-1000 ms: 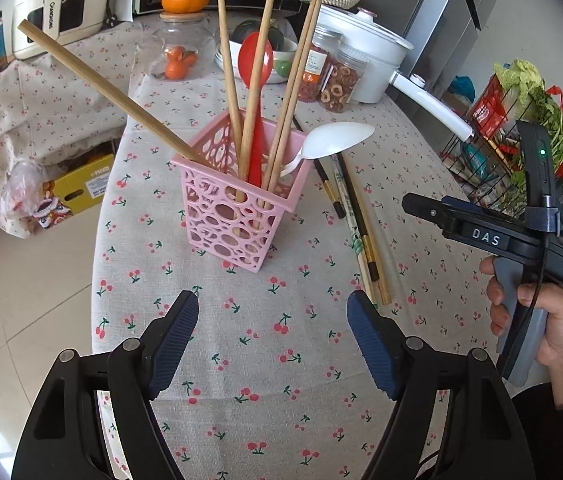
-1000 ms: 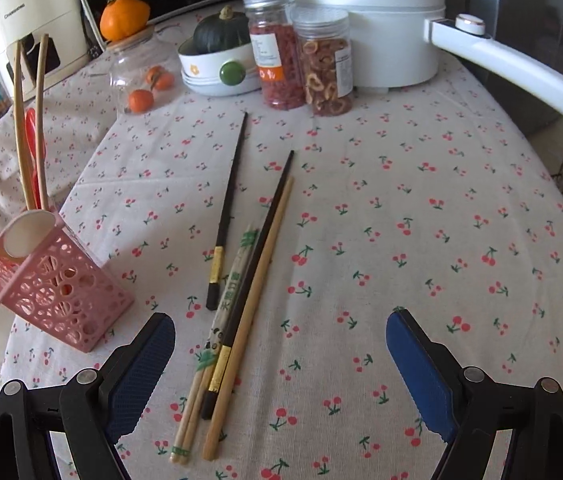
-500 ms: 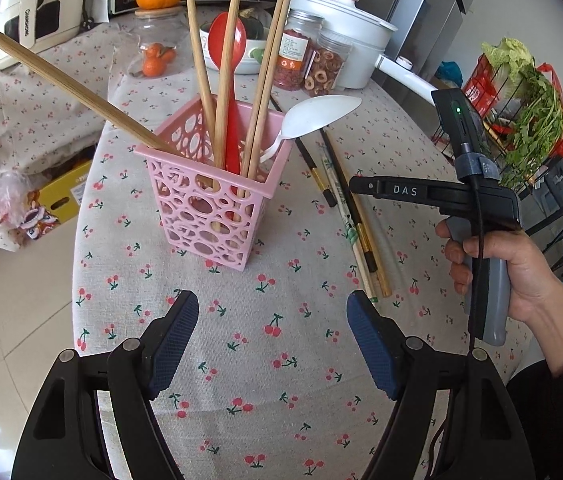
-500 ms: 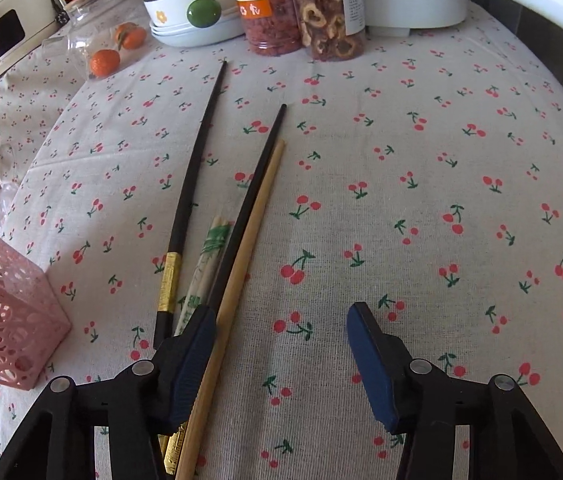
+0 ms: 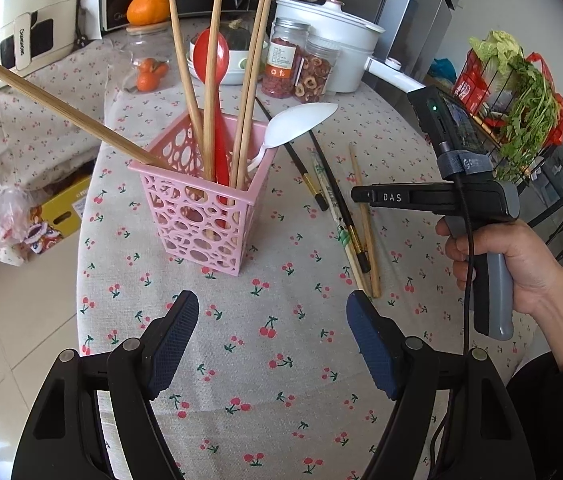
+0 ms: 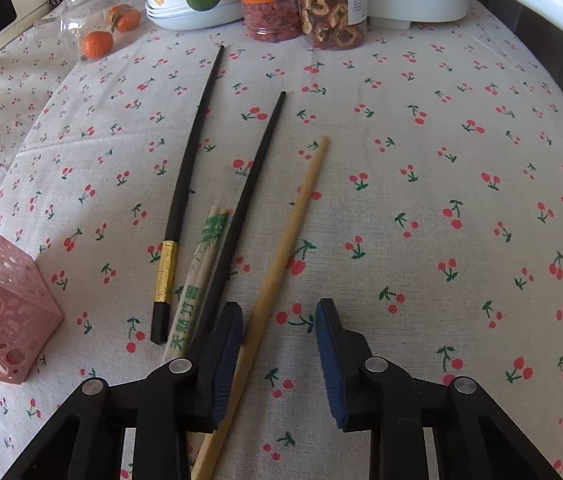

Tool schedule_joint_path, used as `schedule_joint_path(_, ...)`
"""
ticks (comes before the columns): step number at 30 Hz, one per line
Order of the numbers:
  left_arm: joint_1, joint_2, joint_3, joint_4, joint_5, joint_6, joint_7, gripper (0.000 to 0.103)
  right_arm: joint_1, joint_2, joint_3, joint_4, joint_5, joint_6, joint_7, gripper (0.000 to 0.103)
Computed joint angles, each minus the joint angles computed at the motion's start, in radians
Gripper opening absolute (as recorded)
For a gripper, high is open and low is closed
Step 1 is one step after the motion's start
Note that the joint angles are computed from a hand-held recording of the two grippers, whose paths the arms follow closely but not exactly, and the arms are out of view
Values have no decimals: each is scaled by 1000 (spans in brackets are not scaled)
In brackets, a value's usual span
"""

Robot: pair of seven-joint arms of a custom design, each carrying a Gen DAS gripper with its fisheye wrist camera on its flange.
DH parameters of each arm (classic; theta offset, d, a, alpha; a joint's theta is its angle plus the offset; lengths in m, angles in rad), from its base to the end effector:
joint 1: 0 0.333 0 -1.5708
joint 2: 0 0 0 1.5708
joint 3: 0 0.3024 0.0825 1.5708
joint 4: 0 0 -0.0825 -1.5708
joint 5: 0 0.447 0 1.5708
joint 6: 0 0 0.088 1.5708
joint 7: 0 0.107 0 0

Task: Organize utensils
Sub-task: 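Grasp a wooden chopstick on the tablecloth with the right gripper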

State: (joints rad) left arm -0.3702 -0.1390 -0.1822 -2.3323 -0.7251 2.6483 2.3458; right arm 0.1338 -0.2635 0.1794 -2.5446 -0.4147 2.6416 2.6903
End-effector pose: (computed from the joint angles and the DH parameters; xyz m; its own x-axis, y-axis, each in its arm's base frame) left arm 0.4972 -0.2860 0.3865 -0.7189 -0.6713 0.1802 -0.6369 0.5324 -0.5577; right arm 0.4850 0.1653 0.3442 -0.4338 -0.8957 -0.0972 -0.7923 0.4306 -0.4323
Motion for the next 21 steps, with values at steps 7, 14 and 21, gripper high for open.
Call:
schedule_joint_path(7,-8,-6,-3,-5,0,12,6,78,-16,-12,-3,-20,34,43,22,26)
schedule_joint_path(14,-30,-41,-1,-27,-3,23,29,76,5,-23,-32,-17,92,-19,-35,6)
schedule_joint_path(21,-84,-78,7,-48,-23,10,70,63,-9,-211,-33,-173,230,19,-71,4)
